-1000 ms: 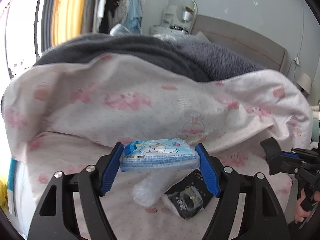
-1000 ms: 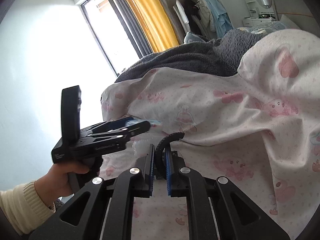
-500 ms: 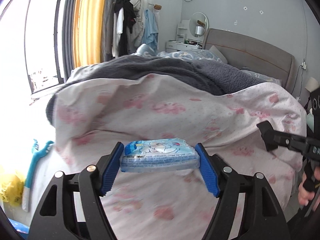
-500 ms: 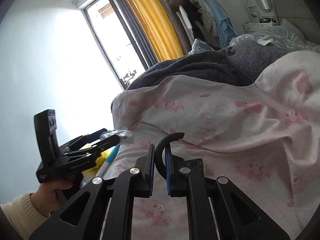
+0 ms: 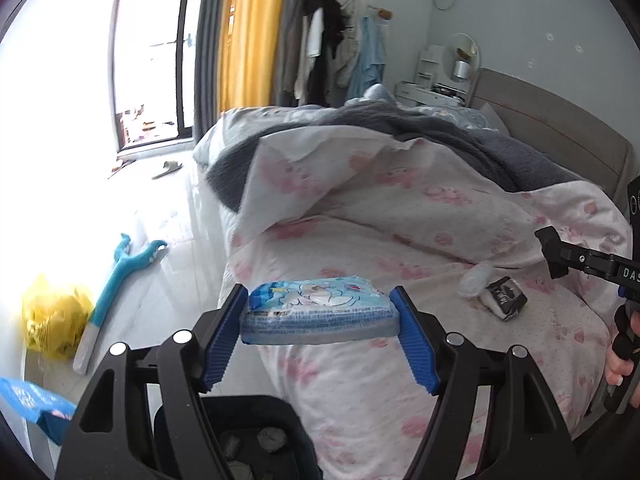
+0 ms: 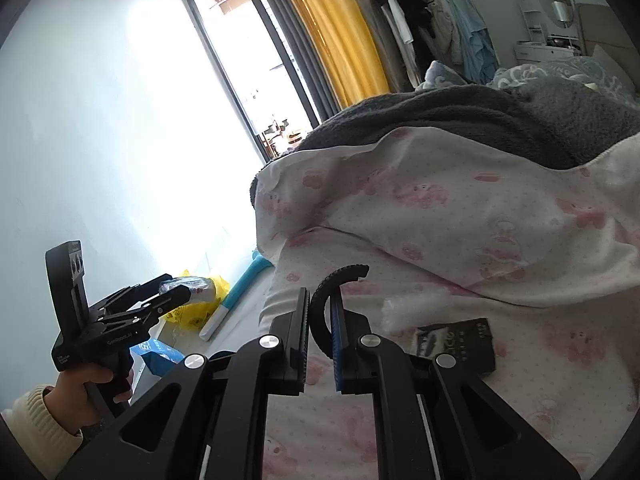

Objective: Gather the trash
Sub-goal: 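Carry the wipes packet and black cable over the teal bin with both tools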

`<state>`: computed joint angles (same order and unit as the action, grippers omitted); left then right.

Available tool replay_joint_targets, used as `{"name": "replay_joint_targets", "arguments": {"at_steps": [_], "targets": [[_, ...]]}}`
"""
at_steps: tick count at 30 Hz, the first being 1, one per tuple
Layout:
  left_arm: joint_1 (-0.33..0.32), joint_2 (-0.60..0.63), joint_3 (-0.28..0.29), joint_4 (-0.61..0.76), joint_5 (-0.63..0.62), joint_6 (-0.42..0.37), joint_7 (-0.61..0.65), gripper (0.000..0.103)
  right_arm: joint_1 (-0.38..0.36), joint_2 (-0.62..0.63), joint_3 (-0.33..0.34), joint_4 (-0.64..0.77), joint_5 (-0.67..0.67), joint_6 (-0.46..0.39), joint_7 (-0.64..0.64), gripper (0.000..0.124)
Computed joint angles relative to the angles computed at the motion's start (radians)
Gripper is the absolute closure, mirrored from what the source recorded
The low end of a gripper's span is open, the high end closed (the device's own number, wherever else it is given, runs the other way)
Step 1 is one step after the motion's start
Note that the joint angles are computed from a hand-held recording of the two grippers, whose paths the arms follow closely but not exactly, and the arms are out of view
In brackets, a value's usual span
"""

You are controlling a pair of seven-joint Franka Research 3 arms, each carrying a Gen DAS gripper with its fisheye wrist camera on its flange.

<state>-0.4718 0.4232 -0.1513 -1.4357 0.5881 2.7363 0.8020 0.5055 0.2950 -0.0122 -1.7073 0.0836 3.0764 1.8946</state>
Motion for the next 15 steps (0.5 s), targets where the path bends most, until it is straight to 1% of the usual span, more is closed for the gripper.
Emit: {"name": "replay_joint_targets", "arguments": {"at_steps": [2, 4, 10, 15], "targets": [[0.008, -0.024, 0.010, -0.041, 0.005, 0.013, -0.021, 0.029, -0.001, 0.028, 0.017, 0.045, 0.004, -0.015, -0.014, 0.114], [0.017, -0.039, 0.013, -0.070, 0.006, 0.006, -0.041, 0.029, -0.002, 0.053, 0.034, 0.083, 0.014, -0.029, -0.032, 0.114], [0.078, -0.070, -0.017, -0.149, -0.066, 0.021, -0.041, 0.029, 0.015, 0.131, 0.063, 0.207, 0.028, -0.101, -0.079, 0.114], [0.105, -0.077, -0.031, -0.185, -0.112, -0.010, -0.014, 0.028, 0.032, 0.195, 0.081, 0.315, 0.033, -0.162, -0.118, 0.114]]}}
